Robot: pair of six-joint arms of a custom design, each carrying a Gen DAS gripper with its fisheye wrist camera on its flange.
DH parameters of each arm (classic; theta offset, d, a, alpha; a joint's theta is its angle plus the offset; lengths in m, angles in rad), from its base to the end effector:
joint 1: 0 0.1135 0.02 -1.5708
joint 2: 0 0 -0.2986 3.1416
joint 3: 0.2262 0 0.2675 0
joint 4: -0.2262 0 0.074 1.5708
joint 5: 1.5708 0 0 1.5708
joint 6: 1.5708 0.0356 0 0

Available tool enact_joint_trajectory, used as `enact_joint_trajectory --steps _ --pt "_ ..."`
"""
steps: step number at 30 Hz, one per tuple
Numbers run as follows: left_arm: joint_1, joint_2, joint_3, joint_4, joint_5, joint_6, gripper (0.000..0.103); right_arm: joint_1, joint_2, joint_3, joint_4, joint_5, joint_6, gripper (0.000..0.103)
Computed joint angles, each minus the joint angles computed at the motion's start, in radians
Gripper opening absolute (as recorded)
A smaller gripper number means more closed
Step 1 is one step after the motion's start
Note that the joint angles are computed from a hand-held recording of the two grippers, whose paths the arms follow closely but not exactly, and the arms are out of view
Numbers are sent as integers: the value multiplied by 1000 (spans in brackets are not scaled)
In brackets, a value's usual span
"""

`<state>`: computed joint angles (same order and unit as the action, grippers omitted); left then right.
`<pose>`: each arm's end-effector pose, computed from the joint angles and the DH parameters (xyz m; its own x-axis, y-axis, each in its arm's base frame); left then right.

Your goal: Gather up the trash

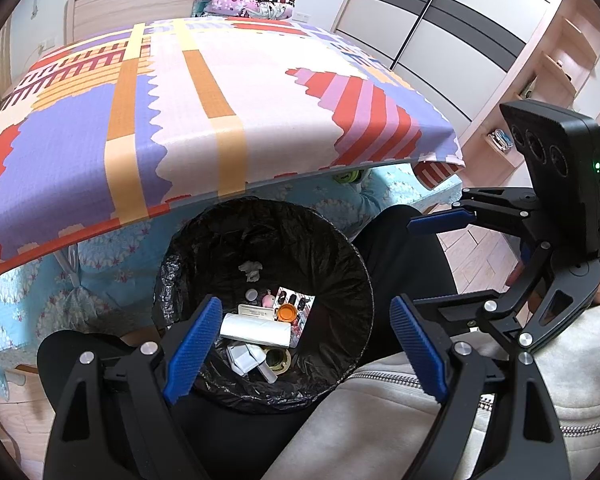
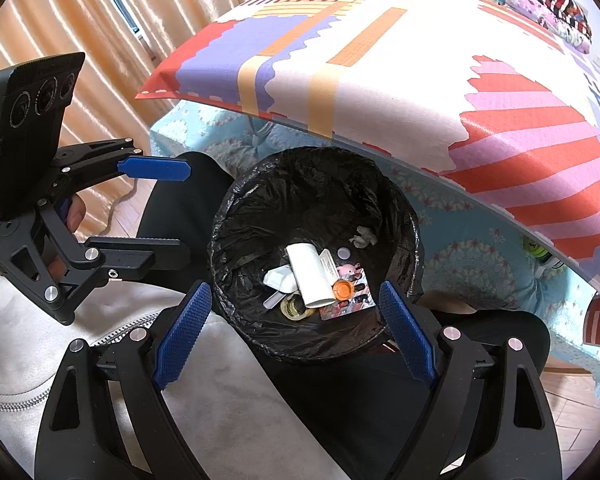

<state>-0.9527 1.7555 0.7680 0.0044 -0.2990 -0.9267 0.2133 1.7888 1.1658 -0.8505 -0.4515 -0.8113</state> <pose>0.1988 -0.2616 0.1326 -0.8367 -0.1420 -0.5290 0.0252 0.9548 -0.2962 0.3306 0.0875 0.1961 -0.5016 -0.7763 -0.3818 -0.8651 0.4466 0.2286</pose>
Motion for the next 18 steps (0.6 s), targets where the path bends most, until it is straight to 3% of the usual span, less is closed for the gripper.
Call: enact_joint_trajectory --steps 18 --pt "4 -3 3 -3 6 10 83 0 -2 -4 2 -1 1 86"
